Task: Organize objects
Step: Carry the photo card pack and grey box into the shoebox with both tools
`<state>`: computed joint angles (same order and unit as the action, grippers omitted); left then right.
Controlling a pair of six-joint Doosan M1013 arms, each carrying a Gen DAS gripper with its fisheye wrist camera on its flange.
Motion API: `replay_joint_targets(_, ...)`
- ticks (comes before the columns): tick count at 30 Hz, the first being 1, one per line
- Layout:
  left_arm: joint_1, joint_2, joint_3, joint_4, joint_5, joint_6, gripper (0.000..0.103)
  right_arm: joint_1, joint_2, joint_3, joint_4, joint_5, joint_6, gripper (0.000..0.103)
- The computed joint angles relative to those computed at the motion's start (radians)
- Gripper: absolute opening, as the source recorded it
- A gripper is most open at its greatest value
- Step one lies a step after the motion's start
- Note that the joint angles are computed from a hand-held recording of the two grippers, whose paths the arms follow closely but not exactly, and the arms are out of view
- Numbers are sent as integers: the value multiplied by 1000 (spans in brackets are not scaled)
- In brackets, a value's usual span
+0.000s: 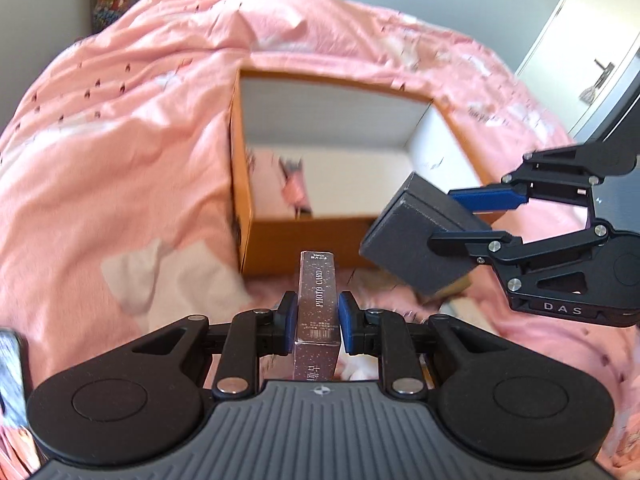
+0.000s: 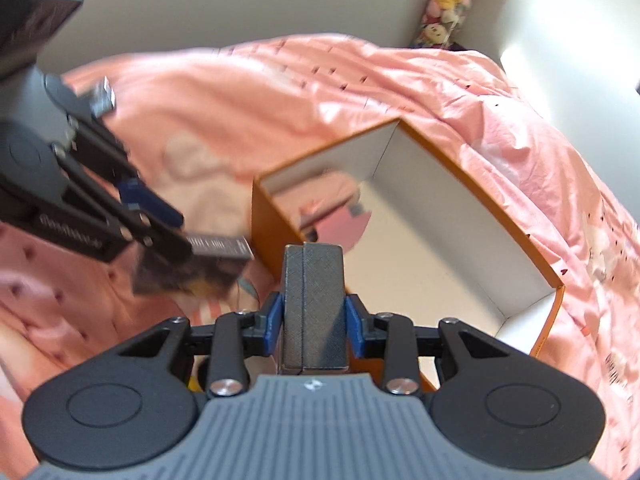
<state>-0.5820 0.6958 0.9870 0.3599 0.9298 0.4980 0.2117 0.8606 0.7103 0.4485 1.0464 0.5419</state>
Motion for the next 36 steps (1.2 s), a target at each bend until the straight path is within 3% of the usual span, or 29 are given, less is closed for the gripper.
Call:
replay_joint_targets(4,5,5,-36,49,6,5,25,-16,7,-36,78,16,89,36)
replay_joint_targets(10,22,28,-109,80,-17,26,24,-31,15,-57,142,-71,242,36)
replay_joint_targets(20,44,141,-266,117,0,10,24,-34,118,-195,90,-83,587,36)
replay_joint_targets(26,56,200,-321,72,12,52,24,-34,194,-306,13,-24,765,36)
replay_joint_targets(36,33,262,-378,131,71,152,24,-36,291,-443,-20,99,928,36)
